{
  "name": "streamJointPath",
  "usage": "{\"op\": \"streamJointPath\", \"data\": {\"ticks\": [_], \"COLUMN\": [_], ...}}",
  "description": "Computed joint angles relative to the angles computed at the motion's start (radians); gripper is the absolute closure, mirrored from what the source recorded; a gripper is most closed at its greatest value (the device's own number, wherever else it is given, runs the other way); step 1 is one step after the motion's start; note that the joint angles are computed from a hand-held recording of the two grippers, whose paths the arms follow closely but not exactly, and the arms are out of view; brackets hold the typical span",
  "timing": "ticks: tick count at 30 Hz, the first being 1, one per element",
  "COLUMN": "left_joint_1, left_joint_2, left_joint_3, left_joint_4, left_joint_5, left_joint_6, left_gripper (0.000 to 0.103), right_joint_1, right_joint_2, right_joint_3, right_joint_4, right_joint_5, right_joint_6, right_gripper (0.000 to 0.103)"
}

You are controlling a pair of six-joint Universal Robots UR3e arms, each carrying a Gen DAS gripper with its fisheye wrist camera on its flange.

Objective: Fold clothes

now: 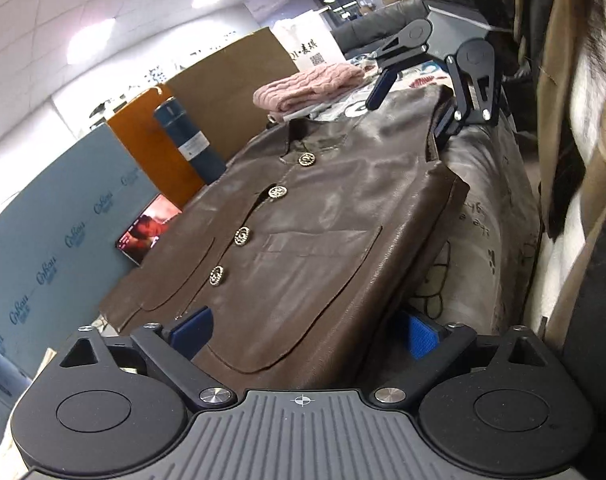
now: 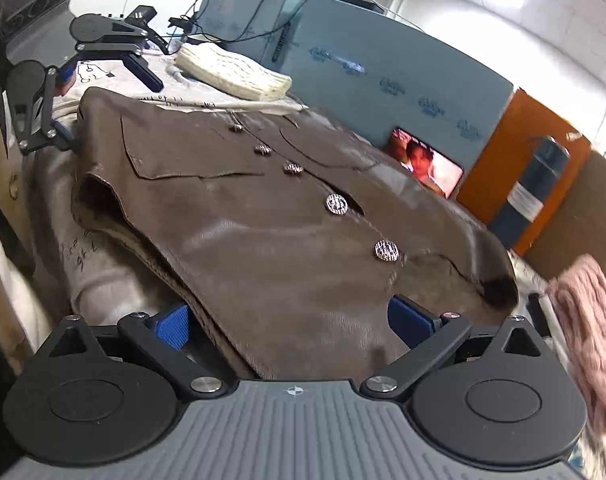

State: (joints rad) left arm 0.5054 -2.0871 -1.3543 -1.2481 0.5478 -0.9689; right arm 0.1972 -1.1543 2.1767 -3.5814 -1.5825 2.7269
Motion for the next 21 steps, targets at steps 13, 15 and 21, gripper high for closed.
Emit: {"op": "streamJointPath", "data": {"ticks": [13,15,21], "left_joint_1": [0.008,-0.004,-0.082], "left_joint_2": [-0.087,-0.108,-0.342], "left_joint_3": [0.126,0.092,0.278], "left_joint_4": [0.053,0.24,0.885], "left_joint_5": [-0.087,-0.137,-0.165], "left_joint_6": [-0.212,-0.316,-0.823], "left_gripper": [0.084,0.085,0.086], "right_joint_1": [-0.016,-0.052,-0.149], "right_joint_2": [-0.163,-0.176,-0.088], "right_joint_3": [0.118,0.134,0.019], "right_joint_4": [0.08,0.026,-0.125], "right_joint_5": [-0.206,-0.166,-0.072], "right_joint_6": [0.022,0.007,-0.085], "right_gripper": [0.086,0.09,0.096]}}
